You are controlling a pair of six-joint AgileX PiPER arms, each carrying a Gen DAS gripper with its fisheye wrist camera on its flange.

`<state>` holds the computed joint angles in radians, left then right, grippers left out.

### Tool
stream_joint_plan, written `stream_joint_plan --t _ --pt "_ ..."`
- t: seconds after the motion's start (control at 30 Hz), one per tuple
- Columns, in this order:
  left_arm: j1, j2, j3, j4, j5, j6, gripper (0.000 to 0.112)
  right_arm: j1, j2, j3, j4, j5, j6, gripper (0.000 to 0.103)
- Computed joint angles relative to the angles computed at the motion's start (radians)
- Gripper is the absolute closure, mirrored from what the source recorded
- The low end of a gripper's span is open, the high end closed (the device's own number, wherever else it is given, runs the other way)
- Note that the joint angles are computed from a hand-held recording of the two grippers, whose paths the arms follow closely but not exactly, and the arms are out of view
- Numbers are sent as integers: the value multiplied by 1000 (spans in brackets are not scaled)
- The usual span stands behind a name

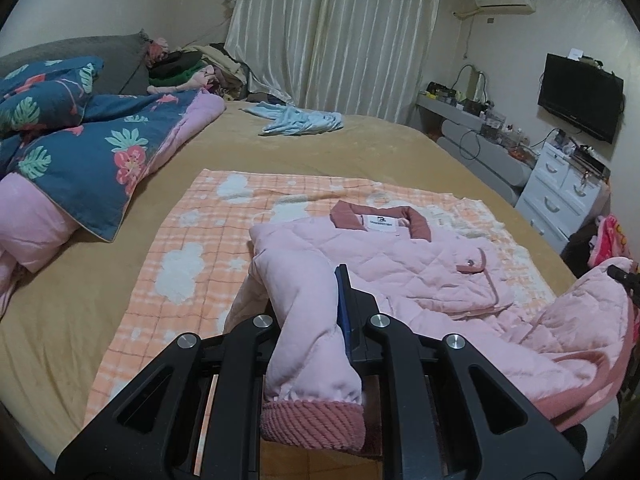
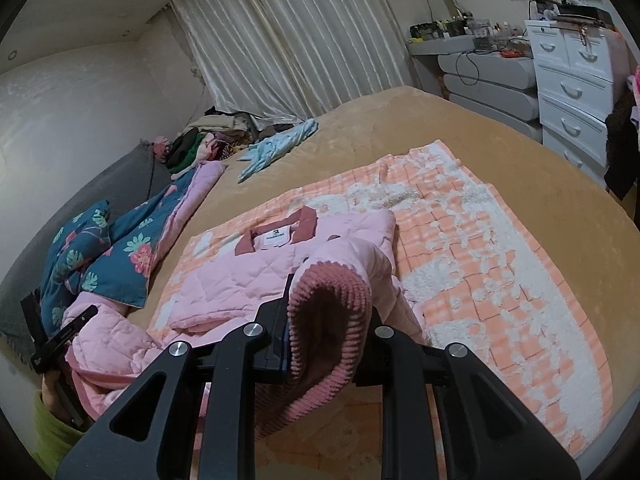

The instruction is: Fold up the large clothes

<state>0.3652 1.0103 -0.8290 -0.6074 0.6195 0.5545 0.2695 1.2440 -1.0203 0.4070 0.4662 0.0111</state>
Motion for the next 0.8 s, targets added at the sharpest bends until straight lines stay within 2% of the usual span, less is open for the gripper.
stream_joint_plan --t 0.23,0.47,0.8 --pt "-52 64 -4 73 -92 -66 104 4 72 -33 -50 -34 45 84" --pt "-81 132 -23 121 -148 -110 104 -5 156 -79 -64 -45 70 84" --pt "-156 250 -62 258 -241 -244 104 -40 307 -173 -11 -27 30 84"
